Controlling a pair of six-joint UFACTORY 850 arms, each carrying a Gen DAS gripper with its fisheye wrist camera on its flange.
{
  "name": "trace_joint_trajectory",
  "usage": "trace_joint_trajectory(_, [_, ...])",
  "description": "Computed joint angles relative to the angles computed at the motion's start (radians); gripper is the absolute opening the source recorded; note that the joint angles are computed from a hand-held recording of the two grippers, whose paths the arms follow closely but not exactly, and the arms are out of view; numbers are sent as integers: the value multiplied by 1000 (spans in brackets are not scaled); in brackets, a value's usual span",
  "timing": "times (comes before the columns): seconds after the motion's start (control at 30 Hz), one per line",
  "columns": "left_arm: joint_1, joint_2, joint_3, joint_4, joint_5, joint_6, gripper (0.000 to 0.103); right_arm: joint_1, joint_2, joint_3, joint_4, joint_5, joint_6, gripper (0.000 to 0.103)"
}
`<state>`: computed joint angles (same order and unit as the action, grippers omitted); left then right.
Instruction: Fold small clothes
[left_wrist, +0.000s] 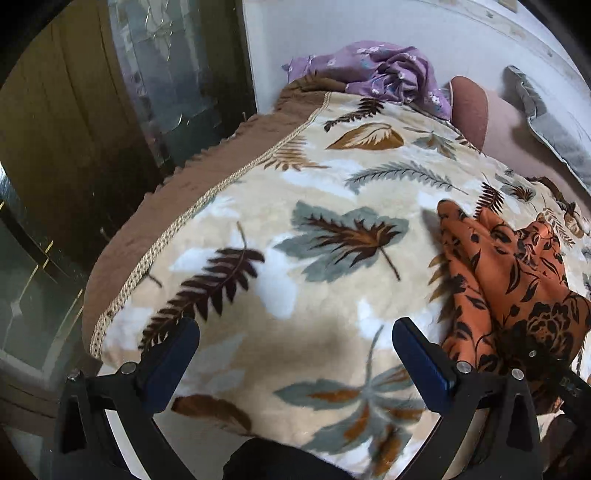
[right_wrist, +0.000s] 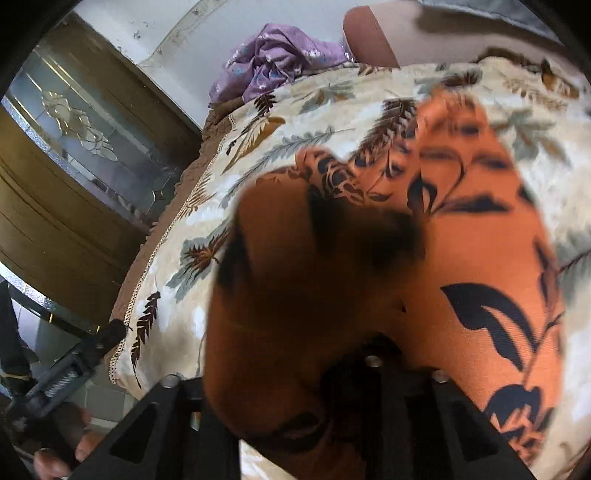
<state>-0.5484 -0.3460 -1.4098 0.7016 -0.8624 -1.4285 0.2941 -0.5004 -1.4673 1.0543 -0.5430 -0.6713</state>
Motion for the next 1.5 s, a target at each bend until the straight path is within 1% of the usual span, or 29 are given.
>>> trace_joint_trajectory(0.03, [0,3,6,-6,3,3,103,-14,10,16,103,-45,-105,69])
trace_joint_trajectory(0.07, [0,2,5,-11,7,8,103,-24,17,27,163,-87,-174,81])
trace_joint_trajectory(0.1, [-2,0,1,-14,10,14,103,-31,25,32,182,-136,-218,82])
trace_joint_trajectory(0.17, [-13,-6,-13,-4,13,12,103,-50,30,31,177,-212,-257,82])
trace_joint_trajectory(0.3, [-46,-19,-53,35,35,16,103,-126,82,120,278,-297,-351,82])
trace_joint_trajectory(0.33, [-56,-27,-69,46,34,20,103,-145,99,142,298,-288,-372,82])
trace_joint_trajectory(0.37, [-66,-38,-88,54,35,30,103,-165,120,167,315,-257,-394,81])
trace_joint_trajectory(0.43, [-89,-59,-127,76,41,38,103,-192,138,191,334,-221,-423,78])
trace_joint_trajectory(0.5, [-108,-72,-159,103,63,36,103,-221,144,203,350,-195,-428,66])
trace_joint_trajectory(0.53, [-115,-82,-177,112,72,41,103,-230,151,210,348,-191,-423,64])
trace_joint_trajectory(0.57, [-123,-102,-205,119,74,55,103,-241,151,211,349,-186,-424,57])
trace_joint_trajectory(0.6, [-126,-130,-239,112,59,78,103,-242,150,213,346,-177,-426,50])
trace_joint_trajectory(0.7, [-126,-207,-313,97,12,121,103,-226,136,198,295,-155,-404,48])
trace_joint_trajectory(0.73, [-123,-236,-337,92,-17,136,103,-216,136,201,281,-139,-403,47])
trace_joint_trajectory(0.77, [-120,-269,-364,83,-63,156,103,-206,134,203,252,-116,-397,47])
trace_joint_trajectory(0.83, [-108,-326,-395,64,-134,190,103,-198,119,194,214,-93,-372,46])
trace_joint_trajectory(0.87, [-102,-343,-403,49,-158,204,103,-199,116,195,208,-89,-366,43])
trace_joint_trajectory(0.9, [-91,-353,-399,26,-173,214,103,-201,112,194,200,-84,-363,36])
trace_joint_trajectory(0.97, [-80,-322,-346,19,-120,186,103,-203,110,191,190,-99,-360,36])
trace_joint_trajectory(1.0, [-78,-315,-338,24,-113,181,103,-203,108,178,164,-102,-343,36])
trace_joint_trajectory(1.07, [-84,-330,-356,48,-142,198,103,-203,111,168,164,-101,-359,36])
trace_joint_trajectory(1.13, [-97,-343,-371,88,-171,196,103,-204,104,143,201,-89,-385,36])
trace_joint_trajectory(1.17, [-99,-349,-377,99,-177,196,103,-204,87,112,200,-88,-376,36])
trace_joint_trajectory(1.27, [-99,-351,-378,109,-177,191,103,-189,34,21,138,-38,-304,36])
trace_joint_trajectory(1.33, [-94,-349,-374,101,-165,192,103,-177,-23,-55,54,-16,-213,36])
trace_joint_trajectory(1.37, [-93,-348,-373,98,-161,193,103,-171,-54,-98,-18,-13,-129,36])
trace_joint_trajectory(1.43, [-90,-349,-373,95,-152,195,103,-164,-151,-211,-178,-54,63,36])
trace_joint_trajectory(1.47, [-90,-349,-375,92,-148,197,103,-164,-193,-258,-230,-78,140,36])
trace_joint_trajectory(1.5, [-90,-353,-380,92,-152,199,103,-163,-210,-280,-244,-86,175,36])
